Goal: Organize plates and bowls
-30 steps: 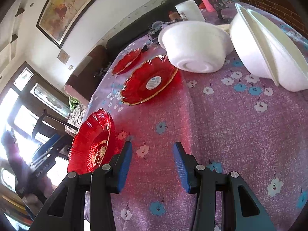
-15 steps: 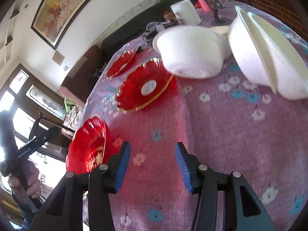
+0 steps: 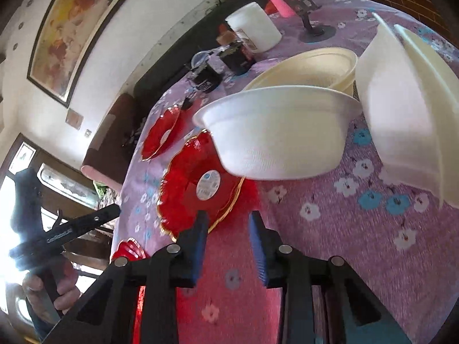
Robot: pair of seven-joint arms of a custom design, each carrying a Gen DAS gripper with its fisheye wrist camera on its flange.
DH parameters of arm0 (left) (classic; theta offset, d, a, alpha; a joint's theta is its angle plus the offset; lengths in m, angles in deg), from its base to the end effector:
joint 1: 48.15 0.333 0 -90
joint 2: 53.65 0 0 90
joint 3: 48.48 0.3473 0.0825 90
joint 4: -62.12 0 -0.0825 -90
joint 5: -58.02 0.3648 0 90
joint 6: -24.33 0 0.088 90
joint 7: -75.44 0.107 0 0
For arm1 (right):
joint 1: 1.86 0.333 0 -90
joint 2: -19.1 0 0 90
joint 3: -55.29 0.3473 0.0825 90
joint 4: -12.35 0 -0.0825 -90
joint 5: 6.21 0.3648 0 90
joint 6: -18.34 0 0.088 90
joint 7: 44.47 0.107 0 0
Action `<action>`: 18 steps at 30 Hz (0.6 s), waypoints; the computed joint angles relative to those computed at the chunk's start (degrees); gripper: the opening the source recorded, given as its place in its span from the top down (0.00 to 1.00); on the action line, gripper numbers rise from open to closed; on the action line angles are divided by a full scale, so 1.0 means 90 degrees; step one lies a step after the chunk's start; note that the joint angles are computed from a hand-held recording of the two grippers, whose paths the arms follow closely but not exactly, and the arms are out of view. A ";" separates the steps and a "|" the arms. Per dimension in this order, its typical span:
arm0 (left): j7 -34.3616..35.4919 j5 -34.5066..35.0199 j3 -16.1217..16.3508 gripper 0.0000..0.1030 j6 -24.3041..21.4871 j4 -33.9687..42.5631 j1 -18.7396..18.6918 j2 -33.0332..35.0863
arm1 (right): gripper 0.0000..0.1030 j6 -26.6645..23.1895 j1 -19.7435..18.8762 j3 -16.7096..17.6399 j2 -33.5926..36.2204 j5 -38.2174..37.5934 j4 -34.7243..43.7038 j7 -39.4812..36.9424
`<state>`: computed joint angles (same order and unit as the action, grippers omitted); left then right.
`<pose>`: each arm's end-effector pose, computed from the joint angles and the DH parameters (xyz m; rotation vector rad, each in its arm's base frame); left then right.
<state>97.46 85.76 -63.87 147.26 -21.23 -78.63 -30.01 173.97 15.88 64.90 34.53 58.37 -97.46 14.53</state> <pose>0.5267 -0.4639 0.5224 -2.2041 1.7686 -0.5097 0.5829 0.2553 0.4389 -1.6674 1.5686 0.2230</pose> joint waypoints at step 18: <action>0.0633 -0.0811 0.0016 0.74 0.0314 0.0816 0.0373 0.1014 | 0.88 0.0157 0.0123 0.0004 0.0670 -0.1035 0.0624 0.1057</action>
<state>103.16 78.46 -63.73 150.09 -13.88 -75.27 -20.88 175.39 16.98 64.93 40.56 49.06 -91.84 24.05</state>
